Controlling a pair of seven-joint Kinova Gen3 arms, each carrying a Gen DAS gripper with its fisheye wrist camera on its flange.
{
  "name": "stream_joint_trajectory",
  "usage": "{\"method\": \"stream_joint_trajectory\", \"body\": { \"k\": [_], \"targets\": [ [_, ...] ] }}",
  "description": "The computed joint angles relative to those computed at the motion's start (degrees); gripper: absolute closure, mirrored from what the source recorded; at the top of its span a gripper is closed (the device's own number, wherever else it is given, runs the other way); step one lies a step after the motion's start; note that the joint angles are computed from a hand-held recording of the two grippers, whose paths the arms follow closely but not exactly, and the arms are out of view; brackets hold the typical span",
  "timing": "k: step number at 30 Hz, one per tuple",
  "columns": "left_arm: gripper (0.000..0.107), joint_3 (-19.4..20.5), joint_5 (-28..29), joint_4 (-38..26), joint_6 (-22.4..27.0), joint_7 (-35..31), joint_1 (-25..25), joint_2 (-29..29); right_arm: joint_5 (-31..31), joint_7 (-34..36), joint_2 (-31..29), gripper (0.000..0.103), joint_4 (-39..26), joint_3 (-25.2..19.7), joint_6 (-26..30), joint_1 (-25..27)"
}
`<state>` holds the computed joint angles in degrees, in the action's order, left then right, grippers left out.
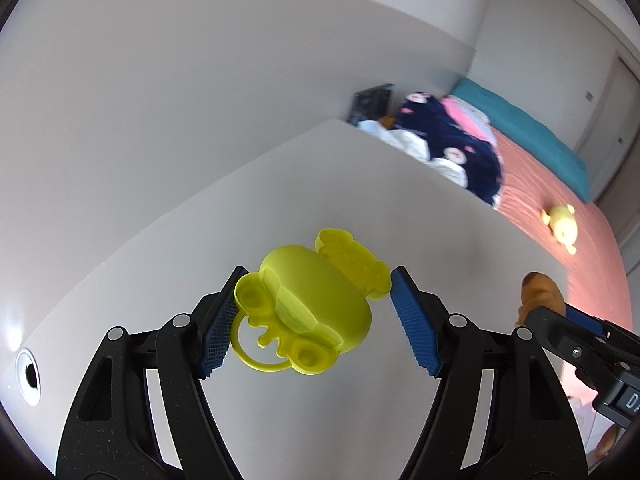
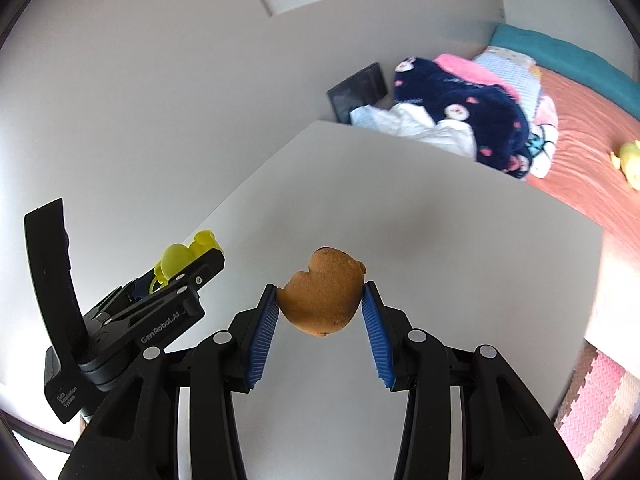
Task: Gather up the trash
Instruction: 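Carry the yellow toy and cookie toy over the black bin and open both grippers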
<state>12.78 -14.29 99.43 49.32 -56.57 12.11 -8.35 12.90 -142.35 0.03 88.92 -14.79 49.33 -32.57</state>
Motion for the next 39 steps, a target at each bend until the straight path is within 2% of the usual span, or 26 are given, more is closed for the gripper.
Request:
{"method": "stream_joint_trajectory", "body": {
  "k": [9,14,19,25,30,34,36,37,38,39],
  "targets": [
    [0.037,9.53,-5.65,-4.06,5.11,7.94,7.12,0.69,-4.28,-0.67,-15.78,0.058,11.87,-0.30,1.06,6.74],
    [0.037,15.02,-11.64,-7.54,8.24,13.53,14.99,5.41,-6.81,0.56,-26.22,0.058,18.24,1.60,4.65,11.11],
    [0.037,18.10,-17.45,-11.61,10.43,17.19,24.23,12.21,-9.95,4.45,-34.81,0.058,23.67,5.27,8.78,15.97],
    [0.037,17.74,-20.46,-16.60,11.77,18.06,33.80,20.60,-11.55,9.38,-40.79,0.058,28.74,10.18,12.88,21.50],
    [0.037,15.88,-20.24,-19.53,11.92,15.90,39.33,26.21,-12.26,14.19,-43.53,0.058,32.48,13.87,14.39,25.36],
    [0.037,14.00,-18.63,-22.67,12.89,13.00,42.32,30.87,-12.74,17.88,-43.25,0.058,35.19,17.00,13.52,28.19],
    [0.035,13.21,-17.08,-24.98,13.84,10.22,42.92,33.59,-12.48,20.08,-41.29,0.057,35.77,18.73,13.57,29.46],
    [0.029,12.95,-16.60,-26.44,15.03,9.15,43.53,34.83,-12.02,20.76,-39.77,0.051,35.63,18.81,14.08,30.64],
    [0.010,11.96,-17.05,-28.06,16.42,8.50,44.78,36.29,-11.67,21.01,-38.78,0.043,35.57,18.52,14.34,32.10],
    [0.011,10.40,-18.11,-28.61,17.08,8.79,46.49,36.75,-11.19,20.77,-38.03,0.031,35.81,18.07,13.89,33.86]
  ]
}}
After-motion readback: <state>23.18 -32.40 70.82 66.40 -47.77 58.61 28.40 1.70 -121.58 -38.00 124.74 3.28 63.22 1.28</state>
